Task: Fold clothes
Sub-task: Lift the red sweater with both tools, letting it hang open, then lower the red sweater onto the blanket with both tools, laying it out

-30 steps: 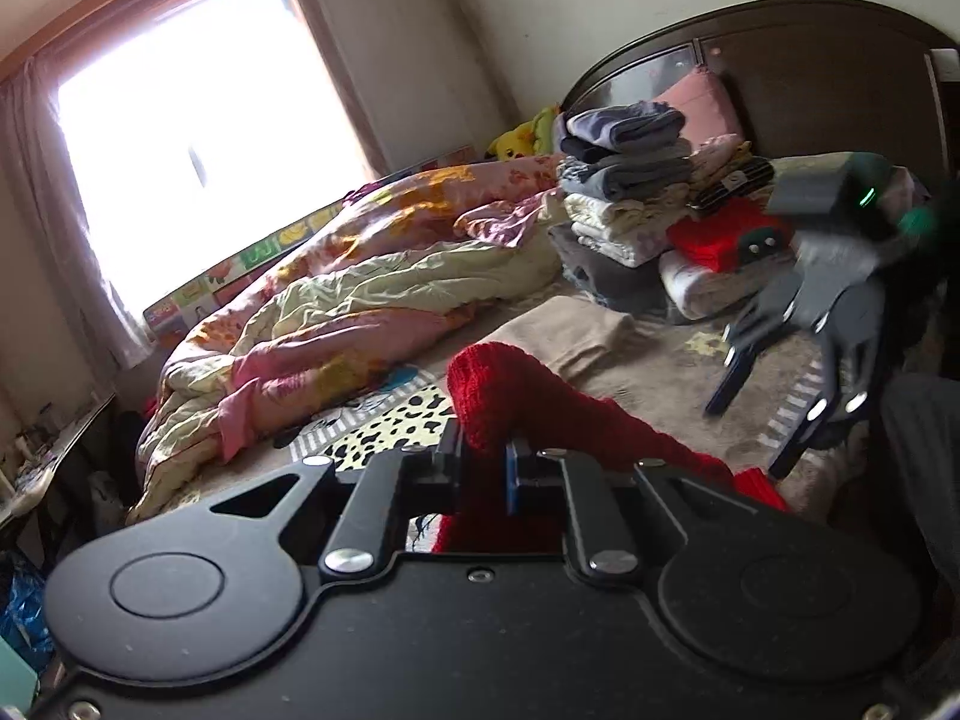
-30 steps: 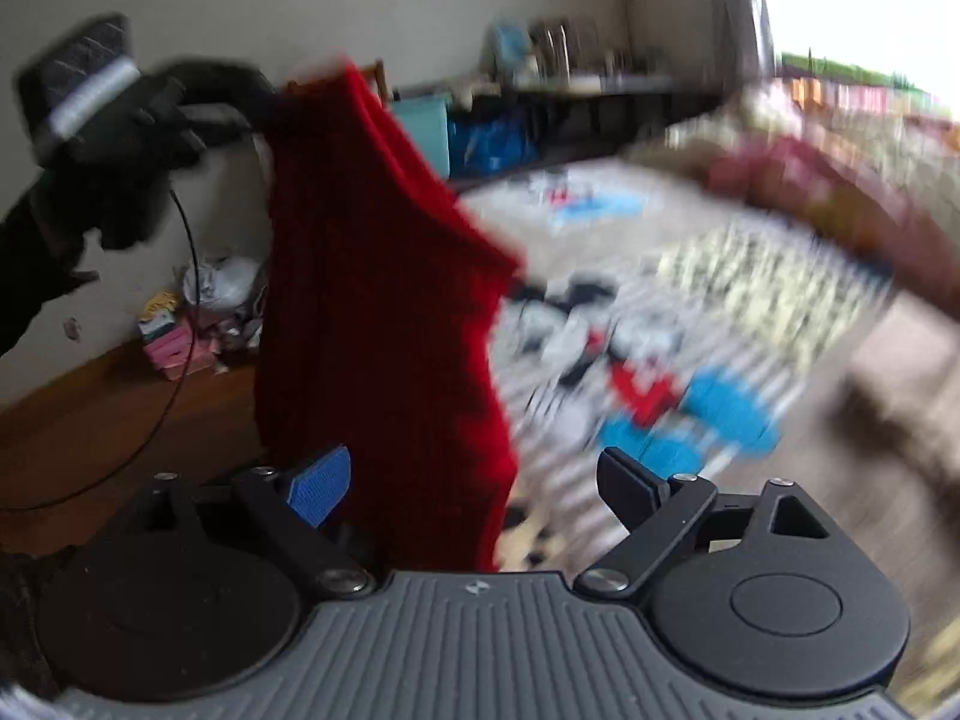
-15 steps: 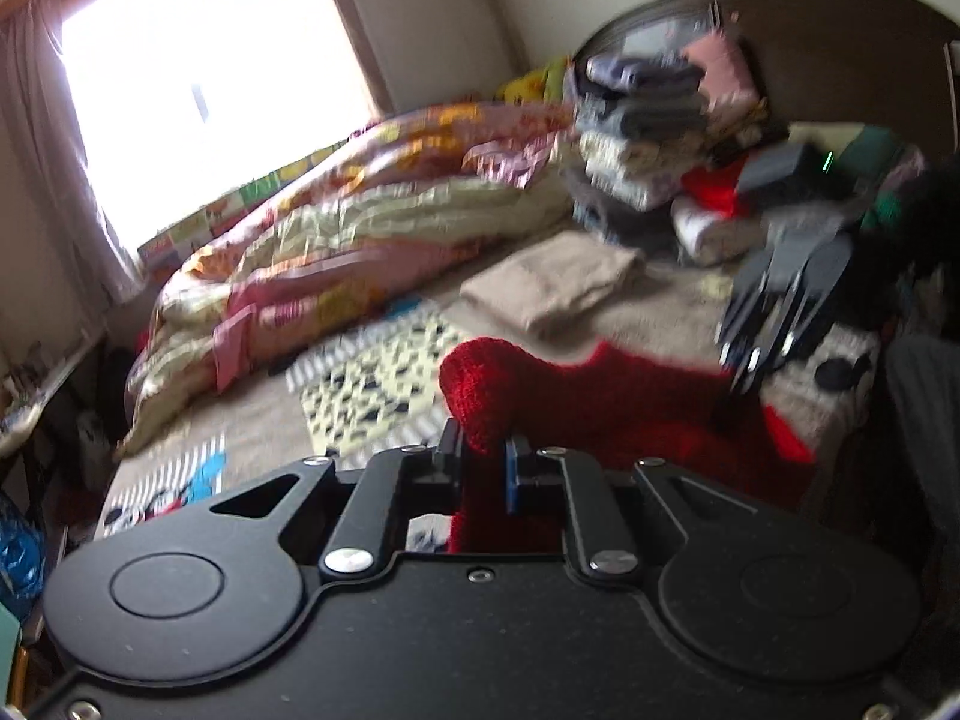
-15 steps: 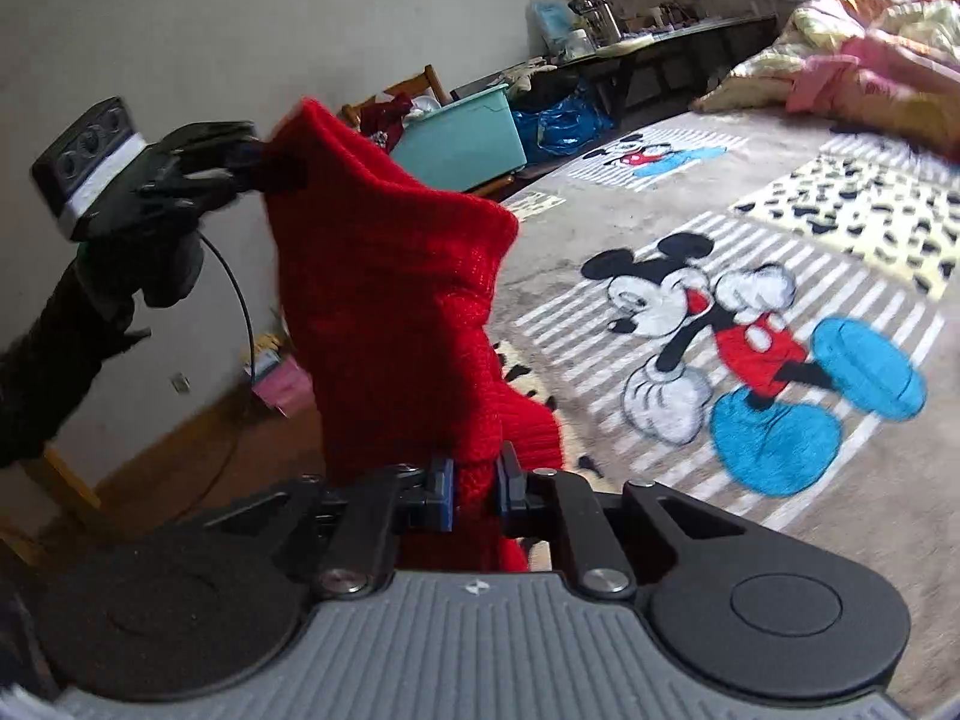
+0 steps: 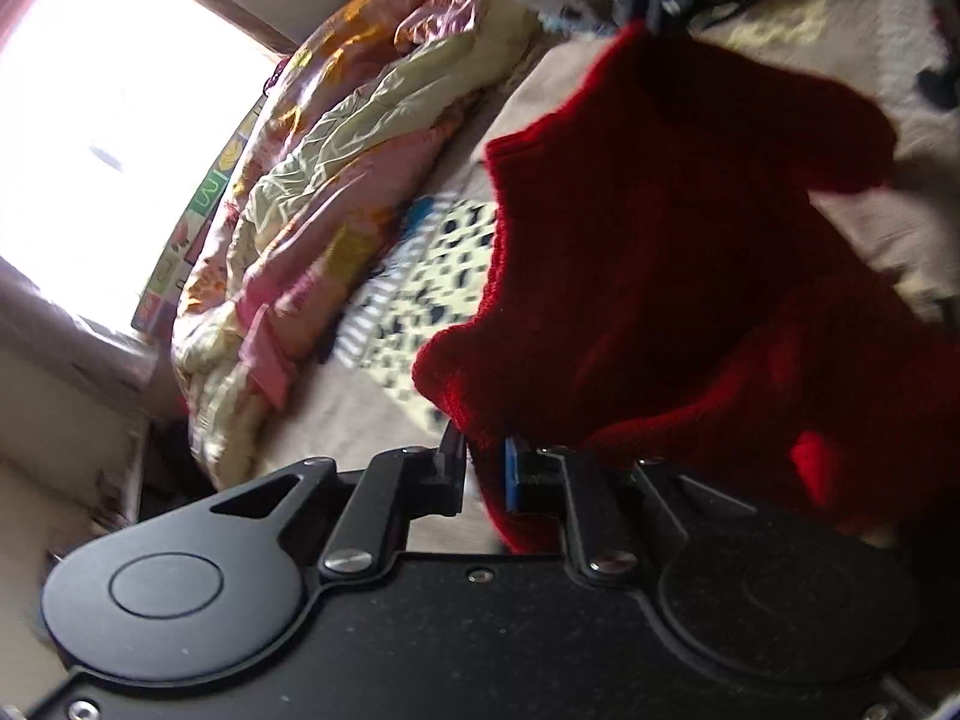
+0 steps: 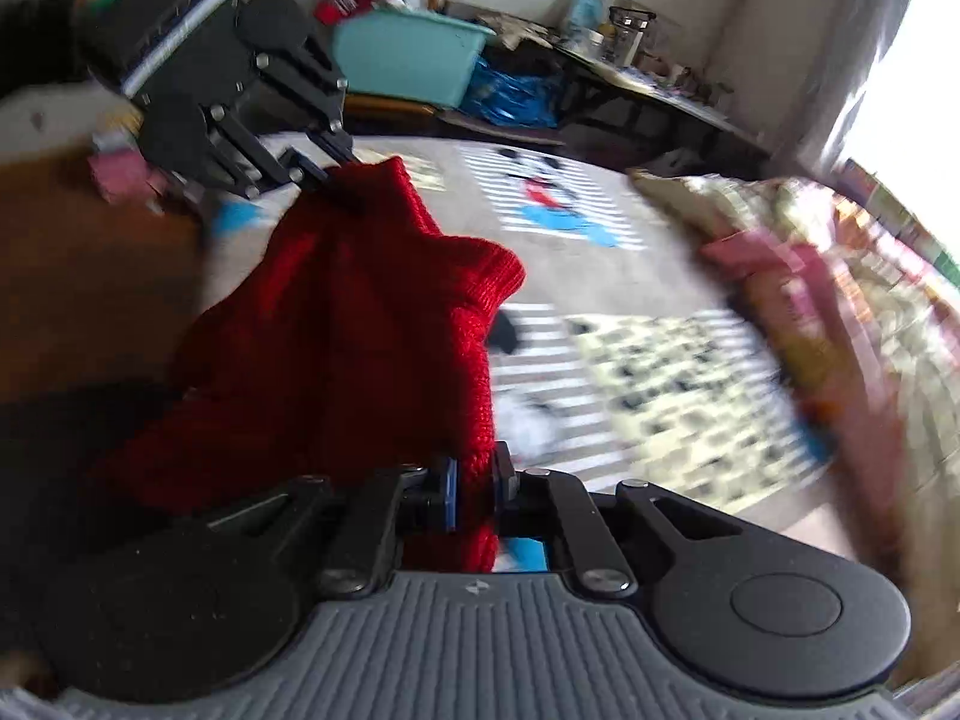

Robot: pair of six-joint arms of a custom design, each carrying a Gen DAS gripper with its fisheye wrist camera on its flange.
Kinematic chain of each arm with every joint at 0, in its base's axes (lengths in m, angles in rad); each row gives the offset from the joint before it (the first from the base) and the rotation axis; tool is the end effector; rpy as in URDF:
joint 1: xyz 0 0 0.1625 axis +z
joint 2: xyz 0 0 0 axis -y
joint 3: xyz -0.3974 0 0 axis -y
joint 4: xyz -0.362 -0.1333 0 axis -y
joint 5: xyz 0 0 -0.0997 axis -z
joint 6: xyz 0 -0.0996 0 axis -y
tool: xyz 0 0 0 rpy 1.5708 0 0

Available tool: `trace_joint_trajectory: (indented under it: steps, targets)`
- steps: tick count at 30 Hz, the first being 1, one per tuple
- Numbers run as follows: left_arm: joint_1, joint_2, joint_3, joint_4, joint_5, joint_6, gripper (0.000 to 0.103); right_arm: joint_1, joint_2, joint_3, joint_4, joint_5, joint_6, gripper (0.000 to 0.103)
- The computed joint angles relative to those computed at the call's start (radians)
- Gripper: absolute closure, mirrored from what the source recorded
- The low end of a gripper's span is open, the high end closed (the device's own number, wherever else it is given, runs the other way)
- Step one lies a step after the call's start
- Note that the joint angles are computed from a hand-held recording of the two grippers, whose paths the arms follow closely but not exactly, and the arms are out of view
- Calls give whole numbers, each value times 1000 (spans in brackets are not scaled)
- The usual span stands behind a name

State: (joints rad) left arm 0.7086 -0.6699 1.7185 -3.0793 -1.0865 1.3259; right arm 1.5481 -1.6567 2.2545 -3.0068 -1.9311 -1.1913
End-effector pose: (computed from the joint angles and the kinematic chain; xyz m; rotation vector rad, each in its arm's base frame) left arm -0.3542 -0.5403 0.0608 2.1868 1.2945 -0.4340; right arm 0.0891 -0.4032 0.3665 1.1196 -2.0333 0.6062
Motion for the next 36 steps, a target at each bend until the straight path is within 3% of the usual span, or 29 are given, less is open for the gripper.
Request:
trace_joint_trajectory:
  steps: [3, 6, 11, 15, 20, 25, 29, 32, 36]
  targets:
    - [-8, 99, -148, -69, 22, 121, 92, 27, 134, -108, -145, -88, -78, 93]
    - [-27, 166, -223, -281, -1, 273, 92, 48, 253, -192, -390, -123, -206, 93]
    - [-37, 189, -181, -573, -84, 496, 92, 34, 301, -175, -735, 30, -359, 93]
    - [-17, 167, -2, -694, -118, 590, 92, -42, 309, -41, -861, 139, -466, 93]
    - [16, 175, 282, -760, -72, 605, 92, -220, 440, 174, -1020, 156, -645, 94]
    - [41, 233, 439, -832, -36, 605, 93, -388, 691, 308, -1289, 180, -830, 94]
    - [20, 233, 492, -869, -6, 568, 94, -403, 720, 338, -1370, 212, -798, 94]
    - [11, 225, 528, -882, 2, 546, 95, -391, 703, 368, -1380, 203, -821, 95]
    - [-10, 233, 572, -891, 25, 485, 95, -425, 694, 451, -1443, 237, -876, 95]
